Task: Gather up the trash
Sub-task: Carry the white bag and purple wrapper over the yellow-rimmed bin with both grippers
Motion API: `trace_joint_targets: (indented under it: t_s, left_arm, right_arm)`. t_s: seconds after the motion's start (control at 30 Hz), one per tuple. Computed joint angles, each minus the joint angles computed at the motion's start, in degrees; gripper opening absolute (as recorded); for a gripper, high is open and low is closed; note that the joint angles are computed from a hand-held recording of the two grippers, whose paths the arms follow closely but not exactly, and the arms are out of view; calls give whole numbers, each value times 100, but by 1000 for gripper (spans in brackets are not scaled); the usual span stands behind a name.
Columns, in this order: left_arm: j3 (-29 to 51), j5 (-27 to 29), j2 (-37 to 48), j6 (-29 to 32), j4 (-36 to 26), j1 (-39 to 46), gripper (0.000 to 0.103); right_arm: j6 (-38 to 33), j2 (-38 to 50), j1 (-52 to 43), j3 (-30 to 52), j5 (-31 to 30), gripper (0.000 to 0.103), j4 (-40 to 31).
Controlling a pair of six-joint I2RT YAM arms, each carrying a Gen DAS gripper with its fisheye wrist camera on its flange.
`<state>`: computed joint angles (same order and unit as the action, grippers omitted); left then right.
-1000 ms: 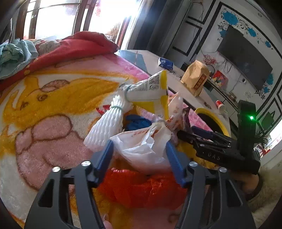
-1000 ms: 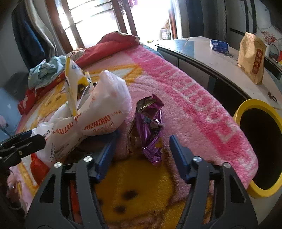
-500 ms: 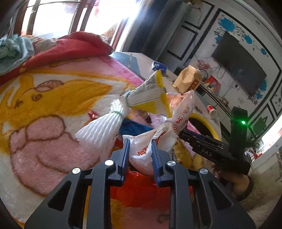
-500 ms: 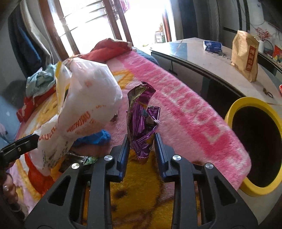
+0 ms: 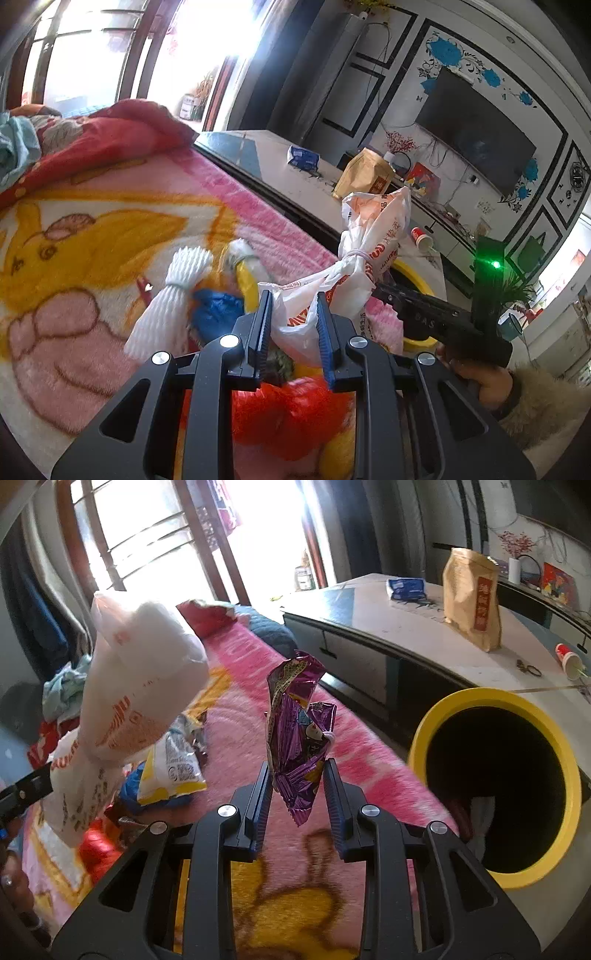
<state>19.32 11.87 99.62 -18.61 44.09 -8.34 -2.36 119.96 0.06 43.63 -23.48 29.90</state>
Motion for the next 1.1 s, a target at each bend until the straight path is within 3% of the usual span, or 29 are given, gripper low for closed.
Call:
trace_joint_targets:
  t_s: [0.53, 1.1]
  left_arm:
    - [751, -372, 0, -63, -424, -633, 22]
    - [1710, -688, 454, -44, -878, -1333, 22]
  right_arm:
    - [-132, -526, -808, -310, -312, 22, 89]
    - [-148, -577, -1744, -41, -590, 22, -107]
